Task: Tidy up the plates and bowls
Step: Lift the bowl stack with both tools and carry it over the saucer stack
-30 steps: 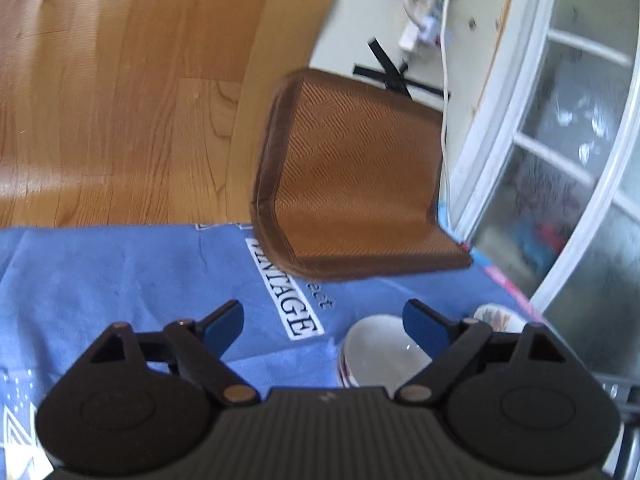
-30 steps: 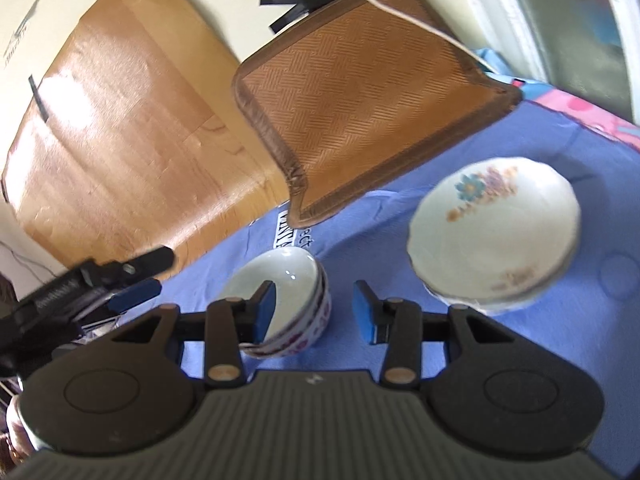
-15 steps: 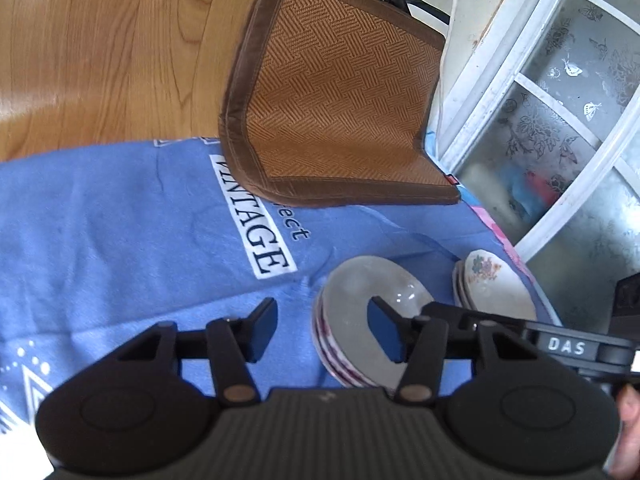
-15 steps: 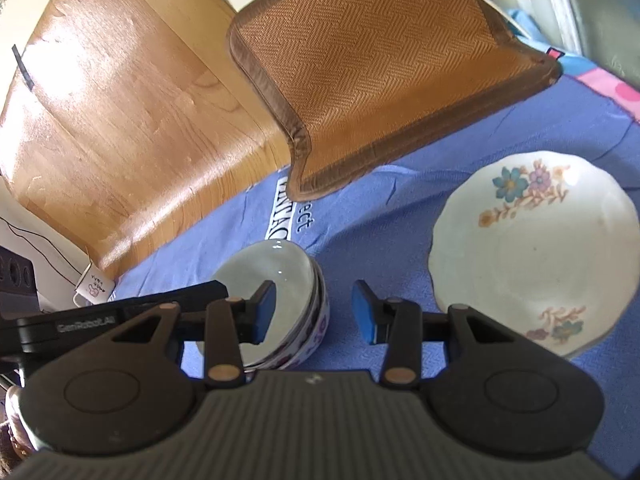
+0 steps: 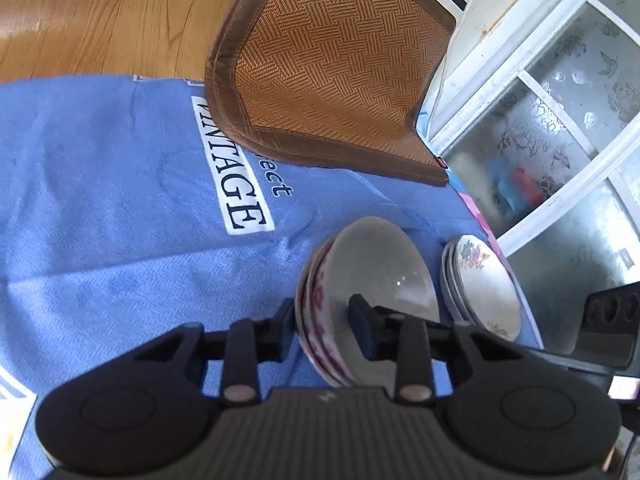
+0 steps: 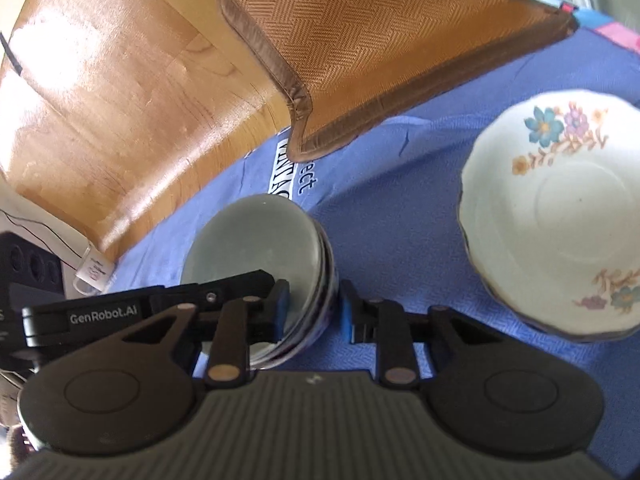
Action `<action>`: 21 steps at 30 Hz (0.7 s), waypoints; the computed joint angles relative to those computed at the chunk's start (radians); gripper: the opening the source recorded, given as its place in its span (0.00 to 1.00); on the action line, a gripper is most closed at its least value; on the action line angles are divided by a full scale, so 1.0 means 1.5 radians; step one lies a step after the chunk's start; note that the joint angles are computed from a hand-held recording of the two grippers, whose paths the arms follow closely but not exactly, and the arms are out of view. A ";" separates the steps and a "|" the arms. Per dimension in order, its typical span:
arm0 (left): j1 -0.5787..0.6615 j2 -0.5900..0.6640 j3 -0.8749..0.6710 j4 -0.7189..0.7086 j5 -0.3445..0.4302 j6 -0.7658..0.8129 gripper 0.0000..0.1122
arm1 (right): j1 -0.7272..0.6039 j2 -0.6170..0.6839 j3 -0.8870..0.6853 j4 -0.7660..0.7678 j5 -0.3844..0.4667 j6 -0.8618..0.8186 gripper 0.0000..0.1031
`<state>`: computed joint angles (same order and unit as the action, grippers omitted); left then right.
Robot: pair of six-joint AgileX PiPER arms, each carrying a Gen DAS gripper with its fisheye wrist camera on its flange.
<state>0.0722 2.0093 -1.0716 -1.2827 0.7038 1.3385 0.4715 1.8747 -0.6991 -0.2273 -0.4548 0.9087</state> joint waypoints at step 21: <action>-0.224 0.000 -0.108 0.026 -0.019 -0.187 0.28 | -0.198 -0.260 0.132 -0.202 0.127 0.083 0.27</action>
<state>-0.2642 2.0092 -1.2333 -1.2441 0.6750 1.0579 0.1748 1.4844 -0.5009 -0.5298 -0.2642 1.0335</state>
